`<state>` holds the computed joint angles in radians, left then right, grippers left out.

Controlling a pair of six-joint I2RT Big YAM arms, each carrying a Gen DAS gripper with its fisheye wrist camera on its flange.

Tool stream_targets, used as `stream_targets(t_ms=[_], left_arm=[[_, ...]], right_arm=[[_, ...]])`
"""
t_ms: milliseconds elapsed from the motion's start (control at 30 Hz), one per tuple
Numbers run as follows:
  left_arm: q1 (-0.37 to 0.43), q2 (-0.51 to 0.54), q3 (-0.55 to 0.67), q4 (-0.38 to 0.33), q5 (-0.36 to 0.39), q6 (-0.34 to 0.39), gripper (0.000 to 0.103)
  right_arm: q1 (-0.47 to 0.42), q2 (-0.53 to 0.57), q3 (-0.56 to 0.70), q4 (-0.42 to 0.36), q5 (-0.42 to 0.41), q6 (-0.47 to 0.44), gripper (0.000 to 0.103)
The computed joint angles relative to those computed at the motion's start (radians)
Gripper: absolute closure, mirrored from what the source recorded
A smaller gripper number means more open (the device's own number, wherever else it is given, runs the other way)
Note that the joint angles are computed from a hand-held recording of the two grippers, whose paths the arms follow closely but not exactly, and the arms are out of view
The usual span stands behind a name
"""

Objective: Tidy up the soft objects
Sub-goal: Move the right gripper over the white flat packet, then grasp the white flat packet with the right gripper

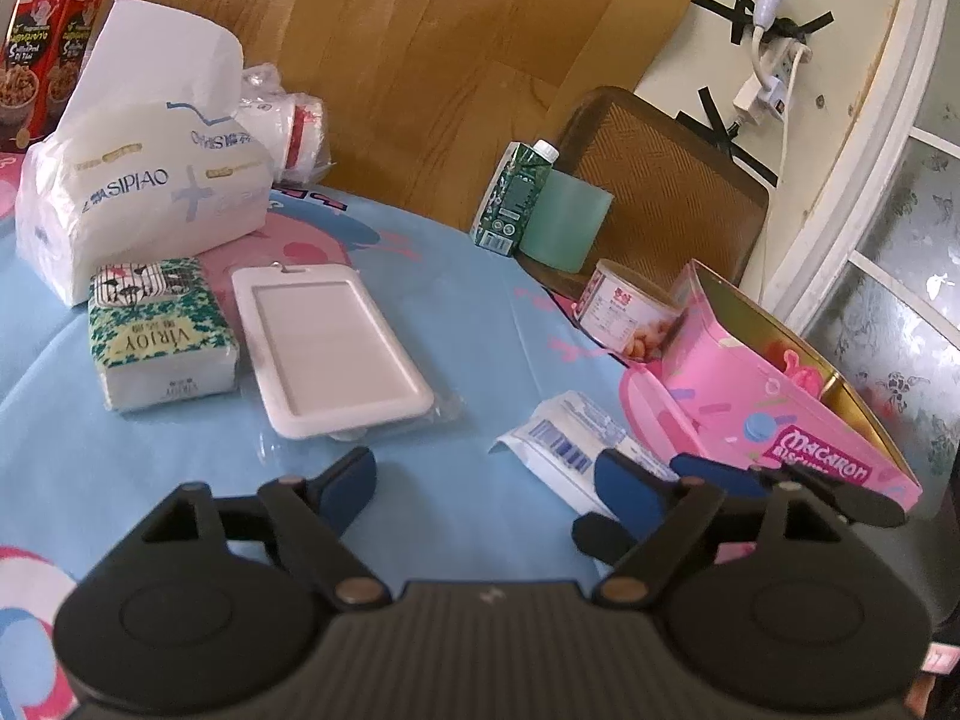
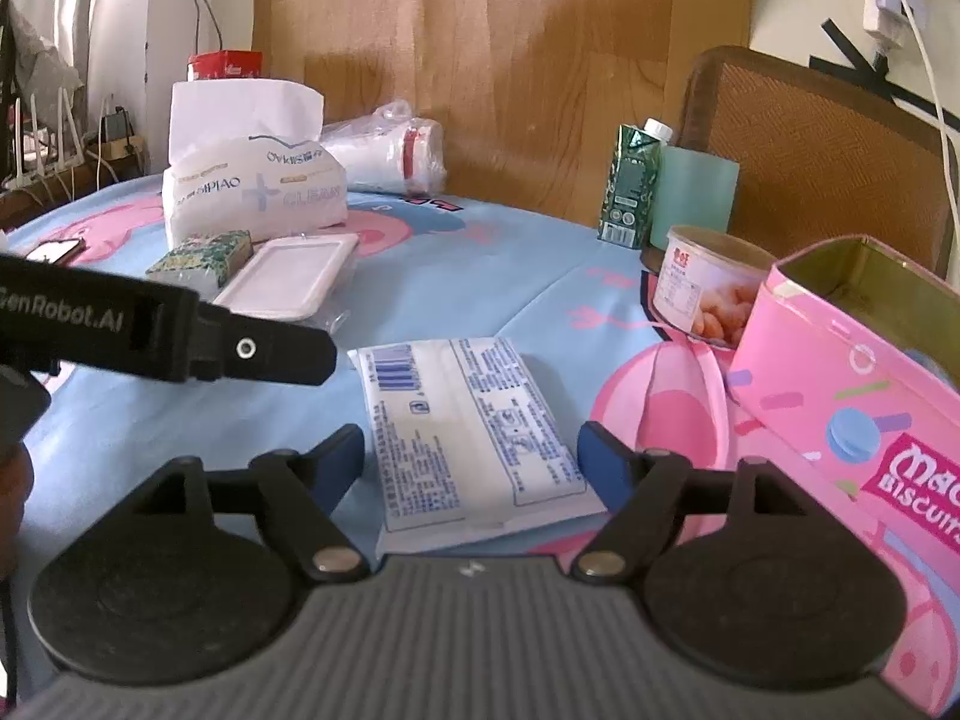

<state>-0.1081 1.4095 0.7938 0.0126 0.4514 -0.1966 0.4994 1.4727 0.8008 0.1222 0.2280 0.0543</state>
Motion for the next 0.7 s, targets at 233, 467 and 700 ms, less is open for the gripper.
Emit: stream_targets(t_ms=[233, 467, 700], left_arm=[[-0.015, -0.008, 0.014, -0.05, -0.014, 0.03, 0.015], [-0.051, 0.007, 0.053, -0.129, 0.072, 0.011, 0.028], [-0.137, 0.013, 0.085, -0.143, 0.003, 0.015, 0.046]], right_arm=[[-0.006, -0.019, -0.024, -0.001, -0.031, 0.028, 0.018], [-0.017, -0.038, -0.049, 0.016, -0.101, 0.023, 0.027], [0.007, -0.071, -0.134, 0.177, -0.045, 0.025, 0.029]])
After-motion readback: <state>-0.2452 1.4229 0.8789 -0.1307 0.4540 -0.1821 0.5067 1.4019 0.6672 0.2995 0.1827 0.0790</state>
